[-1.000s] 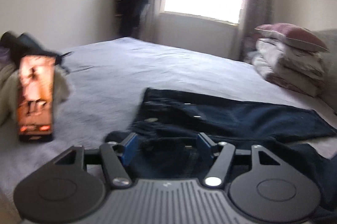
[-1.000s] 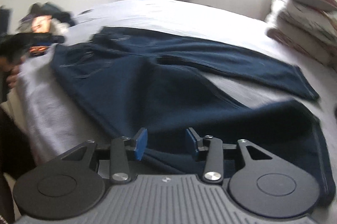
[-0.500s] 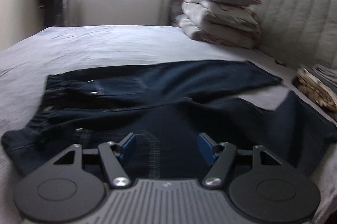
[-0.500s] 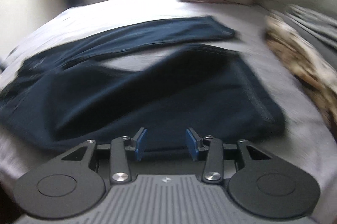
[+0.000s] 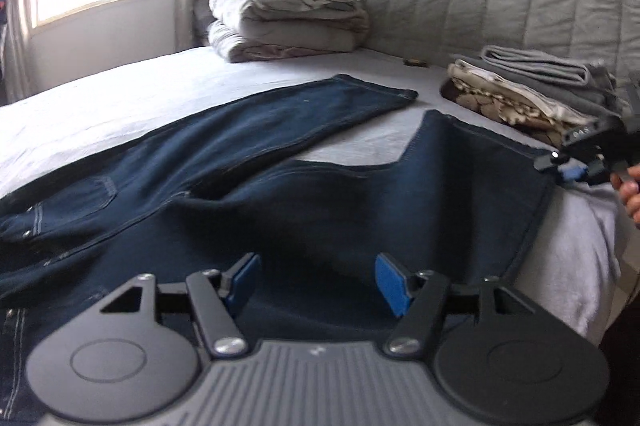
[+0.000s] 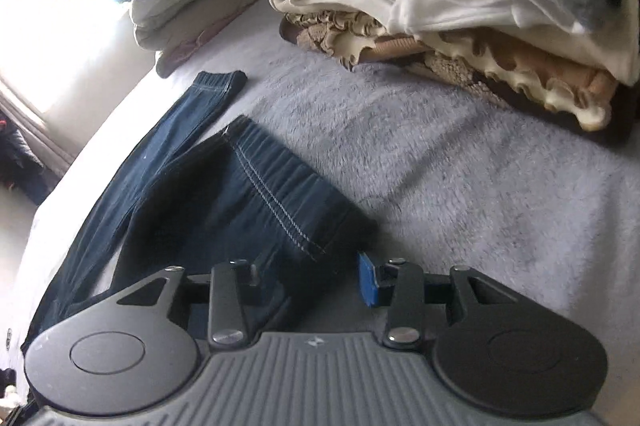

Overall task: Fold clothes
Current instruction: 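Pull the jeans leg straight with the right gripper and release it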

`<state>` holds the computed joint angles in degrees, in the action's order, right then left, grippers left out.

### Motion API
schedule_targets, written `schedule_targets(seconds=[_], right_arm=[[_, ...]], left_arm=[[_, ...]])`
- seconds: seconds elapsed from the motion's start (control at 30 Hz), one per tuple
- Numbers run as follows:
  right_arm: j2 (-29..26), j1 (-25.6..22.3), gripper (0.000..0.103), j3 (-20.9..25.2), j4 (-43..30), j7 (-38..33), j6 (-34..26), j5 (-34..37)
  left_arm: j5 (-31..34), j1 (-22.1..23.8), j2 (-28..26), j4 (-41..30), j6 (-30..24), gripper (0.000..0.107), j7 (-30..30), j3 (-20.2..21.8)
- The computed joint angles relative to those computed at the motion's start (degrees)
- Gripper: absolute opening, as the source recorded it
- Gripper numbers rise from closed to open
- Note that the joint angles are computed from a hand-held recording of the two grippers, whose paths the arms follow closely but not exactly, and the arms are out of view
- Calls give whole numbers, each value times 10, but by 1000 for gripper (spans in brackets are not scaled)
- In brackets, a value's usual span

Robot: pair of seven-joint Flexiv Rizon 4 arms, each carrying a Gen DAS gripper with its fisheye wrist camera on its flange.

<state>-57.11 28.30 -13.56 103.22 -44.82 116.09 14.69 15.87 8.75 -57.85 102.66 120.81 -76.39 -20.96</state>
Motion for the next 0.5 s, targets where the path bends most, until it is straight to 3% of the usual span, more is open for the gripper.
schedule_targets(seconds=[0.27, 0.37, 0.5], right_arm=[[4, 207, 25, -196, 81, -61, -24, 91], [28, 235, 24, -210, 132, -73, -30, 88], [57, 200, 24, -163, 166, -83, -32, 62]], left_arm=[[12, 17, 2, -6, -14, 66, -4, -25], [17, 30, 1, -8, -34, 66, -2, -40], [10, 44, 1, -9, -88, 66, 20, -61]])
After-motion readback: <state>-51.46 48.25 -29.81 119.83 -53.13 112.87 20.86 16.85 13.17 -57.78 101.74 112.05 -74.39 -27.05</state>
